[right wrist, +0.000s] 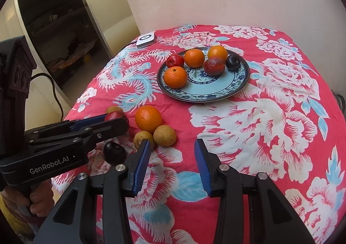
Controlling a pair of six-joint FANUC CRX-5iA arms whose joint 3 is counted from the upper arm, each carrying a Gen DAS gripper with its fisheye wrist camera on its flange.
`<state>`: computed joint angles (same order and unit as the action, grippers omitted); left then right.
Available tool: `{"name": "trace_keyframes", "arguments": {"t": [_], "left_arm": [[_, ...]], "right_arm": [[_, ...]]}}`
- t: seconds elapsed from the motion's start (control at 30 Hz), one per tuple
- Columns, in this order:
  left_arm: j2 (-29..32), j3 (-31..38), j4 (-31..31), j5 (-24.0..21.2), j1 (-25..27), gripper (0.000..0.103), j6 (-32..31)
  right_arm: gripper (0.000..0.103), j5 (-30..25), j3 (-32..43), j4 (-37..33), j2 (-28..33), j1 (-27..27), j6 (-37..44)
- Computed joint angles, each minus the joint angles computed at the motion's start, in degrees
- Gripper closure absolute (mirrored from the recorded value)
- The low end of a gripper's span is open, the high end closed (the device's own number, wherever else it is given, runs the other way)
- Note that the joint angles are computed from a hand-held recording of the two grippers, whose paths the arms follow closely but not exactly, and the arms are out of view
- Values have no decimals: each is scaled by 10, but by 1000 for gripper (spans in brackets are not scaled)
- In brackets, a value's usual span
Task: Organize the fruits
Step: 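Grasp a red apple with the left tool while the right tool approaches a brown round fruit, then grasp the brown fruit with the right tool while the left tool carries the apple to the plate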
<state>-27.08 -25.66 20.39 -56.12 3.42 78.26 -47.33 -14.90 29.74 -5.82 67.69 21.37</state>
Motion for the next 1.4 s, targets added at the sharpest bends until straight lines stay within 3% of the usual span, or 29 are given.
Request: {"name": "trace_keyframes", "arguments": {"t": [0.17,0.33,0.6,0.77,0.83,1.4], "left_arm": [[-7,-4,7,0,10,69,-3],[-11,-10,16,0,16,69,-10],[-18,-17,25,1,28,69,-16],[-18,-17,27,0,30,69,-18],[-18,-16,26,0,29,69,-16],[-23,-7,41,1,35,69,-19]], "right_arm": [[60,7,9,-17,6,6,32],[68,3,29,-40,20,10,68],[72,-4,44,-45,37,2,57],[72,-5,48,-35,45,3,56],[78,-5,47,-31,46,4,56],[78,3,24,24,20,12,21]]}}
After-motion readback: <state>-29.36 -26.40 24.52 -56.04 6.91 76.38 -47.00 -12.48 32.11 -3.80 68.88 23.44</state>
